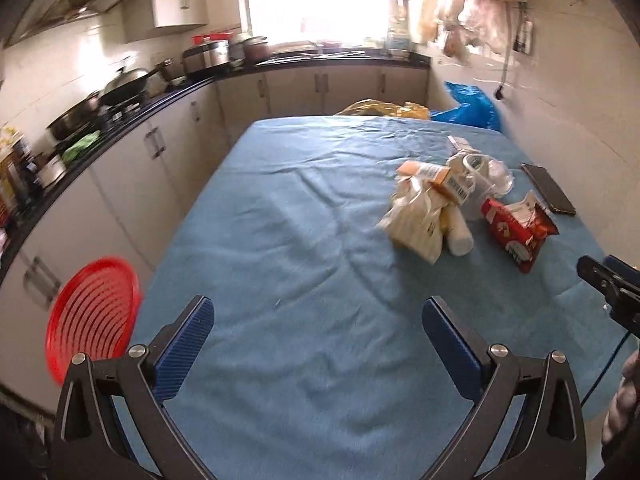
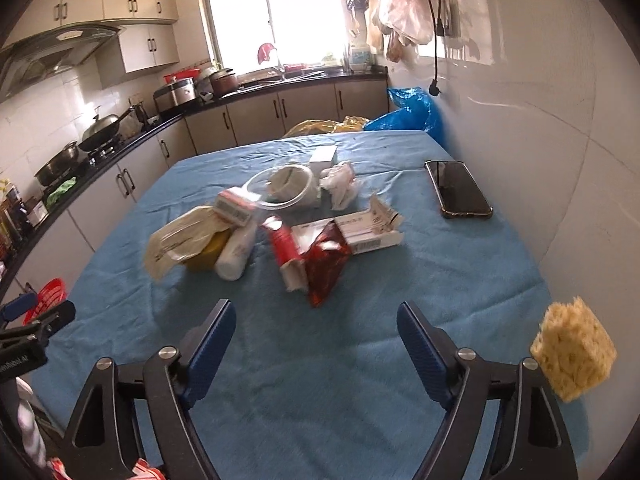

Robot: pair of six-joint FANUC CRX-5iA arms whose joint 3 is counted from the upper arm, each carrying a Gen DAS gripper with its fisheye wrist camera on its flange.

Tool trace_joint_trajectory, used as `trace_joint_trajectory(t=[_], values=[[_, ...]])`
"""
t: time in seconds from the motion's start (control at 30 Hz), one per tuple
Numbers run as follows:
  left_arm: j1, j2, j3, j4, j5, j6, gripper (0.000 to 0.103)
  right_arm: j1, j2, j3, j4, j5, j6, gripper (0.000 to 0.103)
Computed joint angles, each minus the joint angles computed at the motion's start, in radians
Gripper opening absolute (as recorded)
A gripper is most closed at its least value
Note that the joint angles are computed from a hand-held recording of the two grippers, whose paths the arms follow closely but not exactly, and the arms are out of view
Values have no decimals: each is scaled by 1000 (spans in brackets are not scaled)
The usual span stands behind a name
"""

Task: Collect trash
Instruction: 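Move both tools toward the pile of trash on the table, then grasp the white plastic bag with left tool while right tool grasps red wrapper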

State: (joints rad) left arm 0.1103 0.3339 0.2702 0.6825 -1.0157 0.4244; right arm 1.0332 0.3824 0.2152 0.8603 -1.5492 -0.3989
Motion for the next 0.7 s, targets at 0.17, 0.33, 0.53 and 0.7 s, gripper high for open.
trace_joint_trajectory(t=[0.17,0.33,0.53,0.7], values=[[-60,73,100,-17,-21,-21,103,-57,-45,-72,-16,92,-13,75],[-111,201,279,-59,-128,55,103,-110,-78,-124,-33,179,-43,68],[-149,303,415,-73,-197,102,103,-154,-91,-154,-55,257,-58,63],[-166,331,444,-83,-217,111,103,-167,-83,-151,-63,286,-48,41]])
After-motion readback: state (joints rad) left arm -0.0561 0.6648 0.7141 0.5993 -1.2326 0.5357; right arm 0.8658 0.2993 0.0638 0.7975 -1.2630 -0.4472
